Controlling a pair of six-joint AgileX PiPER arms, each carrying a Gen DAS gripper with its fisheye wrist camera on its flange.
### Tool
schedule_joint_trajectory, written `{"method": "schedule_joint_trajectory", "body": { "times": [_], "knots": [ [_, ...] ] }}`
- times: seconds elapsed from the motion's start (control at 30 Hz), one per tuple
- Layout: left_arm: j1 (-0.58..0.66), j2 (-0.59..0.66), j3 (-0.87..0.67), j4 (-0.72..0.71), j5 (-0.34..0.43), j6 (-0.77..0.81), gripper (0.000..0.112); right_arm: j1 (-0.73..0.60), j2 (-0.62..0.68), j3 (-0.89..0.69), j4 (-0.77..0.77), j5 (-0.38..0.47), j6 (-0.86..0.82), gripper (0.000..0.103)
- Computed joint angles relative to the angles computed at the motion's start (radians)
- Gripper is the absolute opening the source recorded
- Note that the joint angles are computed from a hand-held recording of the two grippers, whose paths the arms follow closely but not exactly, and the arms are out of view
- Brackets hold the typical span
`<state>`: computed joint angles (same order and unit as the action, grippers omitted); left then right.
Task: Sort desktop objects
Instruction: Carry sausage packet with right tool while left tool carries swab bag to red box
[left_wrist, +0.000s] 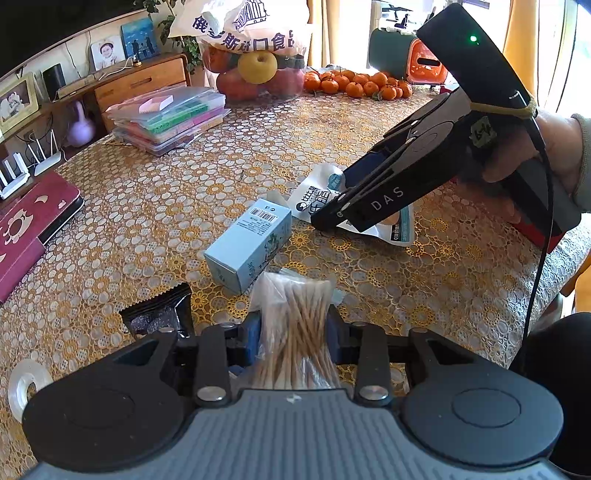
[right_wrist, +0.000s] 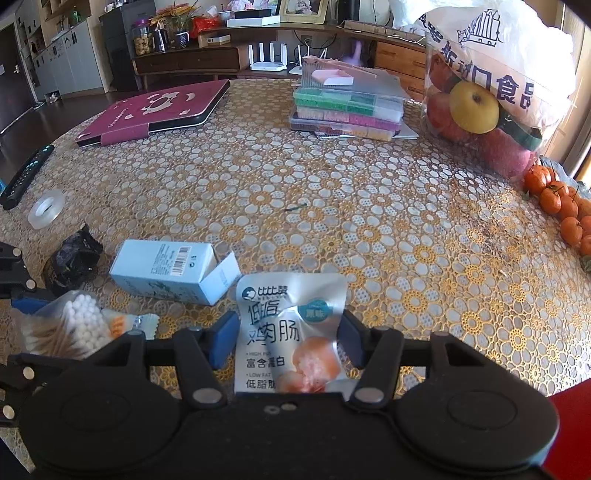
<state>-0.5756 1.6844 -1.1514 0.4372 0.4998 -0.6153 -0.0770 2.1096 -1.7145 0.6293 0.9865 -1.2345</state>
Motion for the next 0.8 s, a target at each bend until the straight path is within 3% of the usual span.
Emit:
{"method": "schedule_joint_trajectory", "body": {
  "times": [0.8],
  "knots": [
    [-0.099,-0.075,-0.050,-0.007,0.135,-0.052,0.033,-0.146,-0.243,0.192,0.052,0.121,-0.123,0.058]
  ]
}}
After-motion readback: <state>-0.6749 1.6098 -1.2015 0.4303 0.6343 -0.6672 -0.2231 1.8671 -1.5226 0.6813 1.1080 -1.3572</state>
